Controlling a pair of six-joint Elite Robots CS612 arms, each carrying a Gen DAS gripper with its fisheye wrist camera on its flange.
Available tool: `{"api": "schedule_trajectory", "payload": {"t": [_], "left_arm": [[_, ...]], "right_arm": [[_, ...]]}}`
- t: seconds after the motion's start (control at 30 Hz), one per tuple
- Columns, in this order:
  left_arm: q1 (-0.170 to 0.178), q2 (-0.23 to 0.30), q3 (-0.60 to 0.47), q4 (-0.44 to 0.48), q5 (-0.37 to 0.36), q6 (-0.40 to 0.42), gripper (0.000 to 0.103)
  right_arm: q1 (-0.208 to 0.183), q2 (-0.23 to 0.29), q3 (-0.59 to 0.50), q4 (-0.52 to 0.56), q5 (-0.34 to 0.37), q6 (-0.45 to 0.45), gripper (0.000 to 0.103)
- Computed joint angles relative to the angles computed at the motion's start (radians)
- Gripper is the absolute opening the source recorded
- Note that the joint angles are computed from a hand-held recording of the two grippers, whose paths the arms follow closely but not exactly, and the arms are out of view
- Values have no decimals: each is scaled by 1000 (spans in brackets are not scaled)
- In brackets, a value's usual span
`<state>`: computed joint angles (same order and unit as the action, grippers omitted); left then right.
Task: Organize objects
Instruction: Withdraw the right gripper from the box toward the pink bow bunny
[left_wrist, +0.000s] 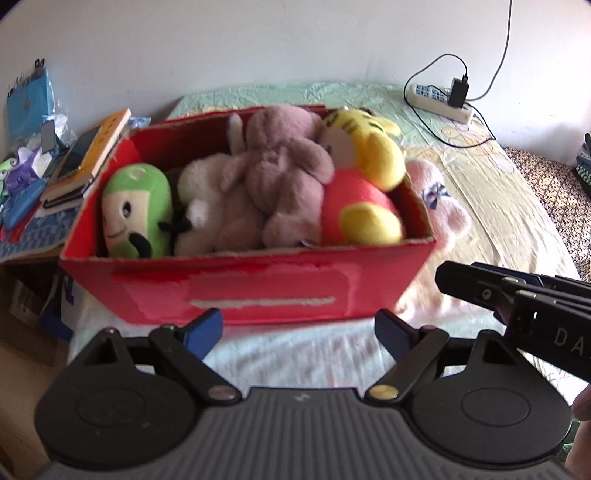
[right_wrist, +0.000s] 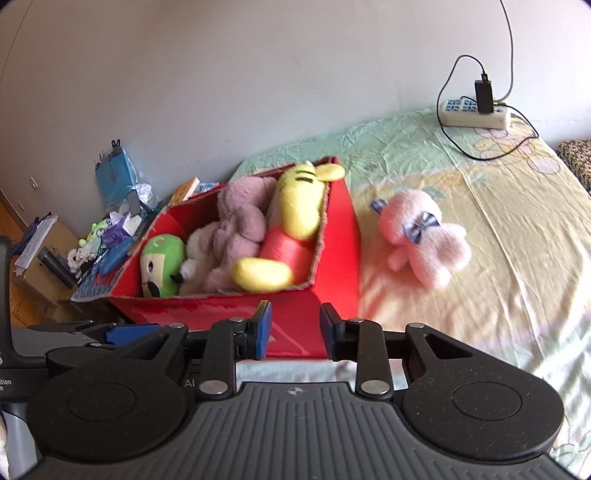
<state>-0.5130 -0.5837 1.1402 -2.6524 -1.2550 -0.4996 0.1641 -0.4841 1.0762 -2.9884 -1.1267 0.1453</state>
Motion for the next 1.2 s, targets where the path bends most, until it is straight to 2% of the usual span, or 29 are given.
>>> {"api": "schedule_trajectory", "payload": {"t": [0.2, 0.37, 0.57, 0.8, 0.97, 1.2], "left_arm": [[-23, 9, -7, 52, 13, -46, 88], [-29, 14, -11, 107, 10, -94, 88], [-26, 24, -27, 149, -6, -82, 88], [-13, 40, -56, 167, -38, -3, 88], [3, 55, -89, 184, -75, 94, 88], [19, 73, -116, 174, -135, 235, 88]], "right_arm": [[-16, -14, 32, 30, 24, -44, 31], [-23, -17, 43, 61, 35, -78, 31], [-21, -20, 44, 90, 3, -70, 31], [-8, -7, 12, 136, -67, -2, 31], [6, 3, -17, 154, -109, 52, 36], [23, 19, -45, 166, -177, 140, 36]]}}
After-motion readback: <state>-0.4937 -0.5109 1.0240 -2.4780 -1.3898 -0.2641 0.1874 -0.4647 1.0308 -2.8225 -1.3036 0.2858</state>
